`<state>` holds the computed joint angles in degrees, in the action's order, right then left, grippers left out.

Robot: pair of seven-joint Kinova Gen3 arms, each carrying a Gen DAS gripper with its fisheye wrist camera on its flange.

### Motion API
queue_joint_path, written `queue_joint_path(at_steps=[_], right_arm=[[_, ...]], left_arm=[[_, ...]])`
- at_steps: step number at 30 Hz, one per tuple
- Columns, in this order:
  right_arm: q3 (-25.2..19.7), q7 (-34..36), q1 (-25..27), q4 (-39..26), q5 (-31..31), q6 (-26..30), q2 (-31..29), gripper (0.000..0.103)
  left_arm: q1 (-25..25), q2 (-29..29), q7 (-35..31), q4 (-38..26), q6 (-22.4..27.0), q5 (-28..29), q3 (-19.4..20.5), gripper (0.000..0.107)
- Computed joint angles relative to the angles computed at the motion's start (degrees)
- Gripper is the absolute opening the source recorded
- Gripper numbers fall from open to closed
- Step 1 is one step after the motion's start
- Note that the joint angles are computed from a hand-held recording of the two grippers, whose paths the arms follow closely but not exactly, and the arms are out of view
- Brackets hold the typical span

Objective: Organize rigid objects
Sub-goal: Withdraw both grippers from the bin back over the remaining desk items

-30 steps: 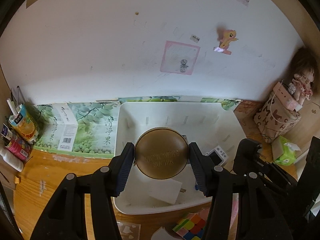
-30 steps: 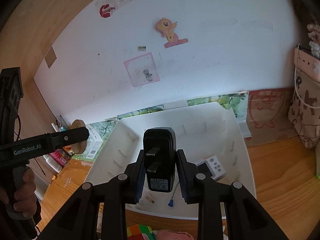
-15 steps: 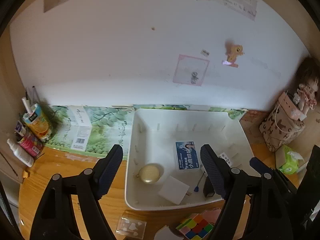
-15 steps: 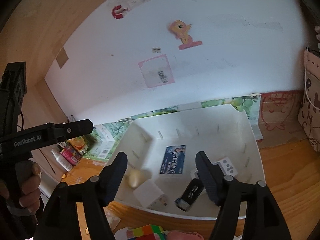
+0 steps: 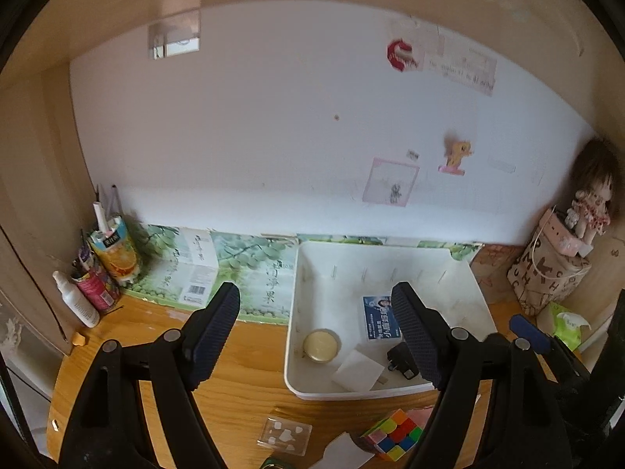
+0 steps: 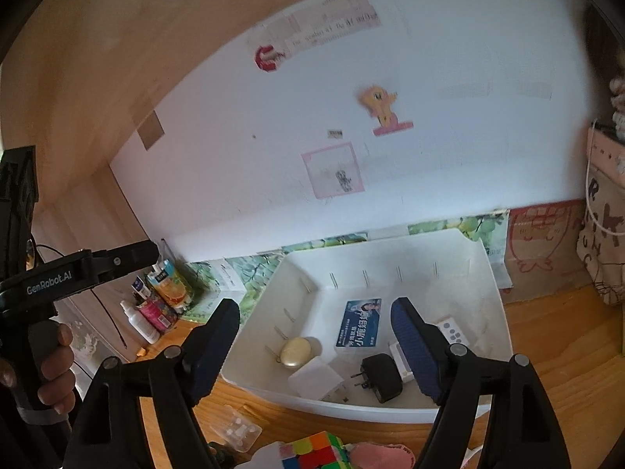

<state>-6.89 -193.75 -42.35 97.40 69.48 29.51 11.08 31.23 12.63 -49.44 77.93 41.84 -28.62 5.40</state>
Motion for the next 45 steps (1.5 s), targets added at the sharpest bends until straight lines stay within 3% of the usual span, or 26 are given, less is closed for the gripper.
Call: queue_joint_path(at_steps=[4,15,26,35,41,45], right_arm=[[-1.3,-4.7,-2.6,0.6,3.5,5.9,-1.3,0.082],[-7.3,-12.8,-7.5,0.2,6.0,23.5,-2.9,0.083],[-9.5,-16.8,-14.3,-2.0,3.3,34.2,-0.4,0.083],[-8.8,-20.5,-18.3,-3.1,0.3,35.4,1.8,0.083],[-8.0,-25.1,-19.1,-2.3,-0.5,32.0,3.1,0.083],[-7.4,-28.4,-18.5,-1.3,-2.3,27.7,3.4,0.083]], left_arm=[[-1.3,-2.6,-1.1,2.8,-2.6,1.1,0.4,0.083],[-7.8,-9.6,-9.6,10.6,-9.3,8.4,3.3,0.083],[-14.3,-14.9,-23.0,18.3,-11.5,20.7,3.7,0.083],[-16.9,-15.8,-30.8,21.2,-8.5,26.8,3.1,0.083],[-17.6,-14.2,-31.4,21.0,-4.4,25.9,3.4,0.083],[-16.8,-11.7,-28.3,19.7,-0.1,22.2,3.9,0.083]])
